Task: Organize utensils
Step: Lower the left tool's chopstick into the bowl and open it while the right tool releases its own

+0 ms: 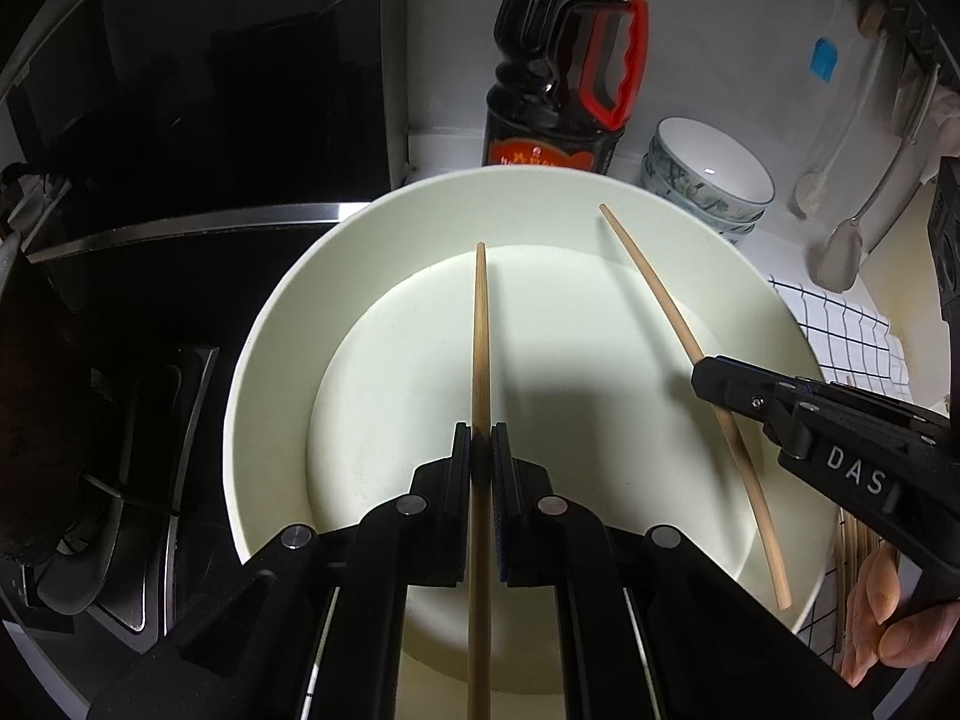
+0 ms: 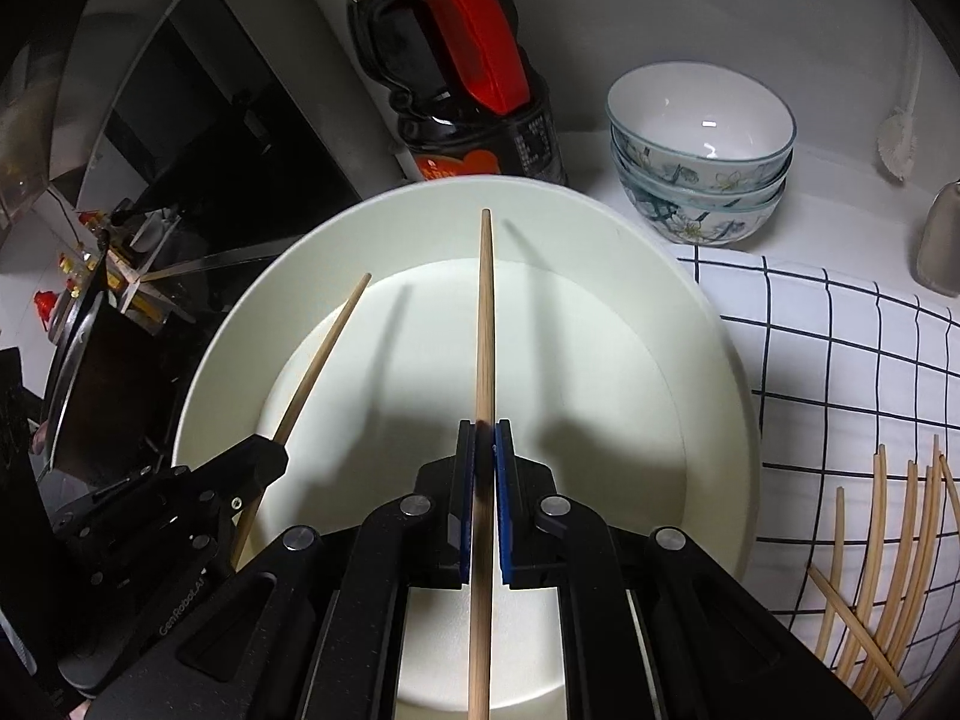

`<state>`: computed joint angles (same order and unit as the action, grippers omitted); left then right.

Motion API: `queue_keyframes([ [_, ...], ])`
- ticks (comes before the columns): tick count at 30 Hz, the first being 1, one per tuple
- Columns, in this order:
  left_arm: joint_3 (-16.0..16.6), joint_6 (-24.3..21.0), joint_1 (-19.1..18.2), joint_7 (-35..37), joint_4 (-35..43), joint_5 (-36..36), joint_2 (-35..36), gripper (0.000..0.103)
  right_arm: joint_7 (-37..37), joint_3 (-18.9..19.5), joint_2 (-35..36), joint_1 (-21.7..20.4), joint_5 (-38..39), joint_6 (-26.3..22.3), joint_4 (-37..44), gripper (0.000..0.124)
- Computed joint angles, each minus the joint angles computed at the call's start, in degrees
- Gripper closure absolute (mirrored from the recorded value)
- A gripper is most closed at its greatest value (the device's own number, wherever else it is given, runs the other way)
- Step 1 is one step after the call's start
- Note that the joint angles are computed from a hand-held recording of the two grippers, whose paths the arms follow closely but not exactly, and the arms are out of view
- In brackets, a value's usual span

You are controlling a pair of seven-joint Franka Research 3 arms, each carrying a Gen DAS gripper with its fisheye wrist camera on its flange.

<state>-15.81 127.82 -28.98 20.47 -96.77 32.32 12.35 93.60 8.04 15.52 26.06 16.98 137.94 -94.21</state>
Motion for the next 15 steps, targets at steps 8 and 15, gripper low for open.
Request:
queue_keyframes([
  [8,0.30,-0.01,0.58,0.97,0.66,-1.33,1.02,0.095,1.78,-0.55,2.51,0.65,-2.21,-2.21,2.79,0.118],
  [15,0.50,-1.01,0.18,-0.41,0.65,-0.28,0.57,0.076,2.84,-0.87,2.04,0.87,-3.64,-1.57,2.17,0.111],
])
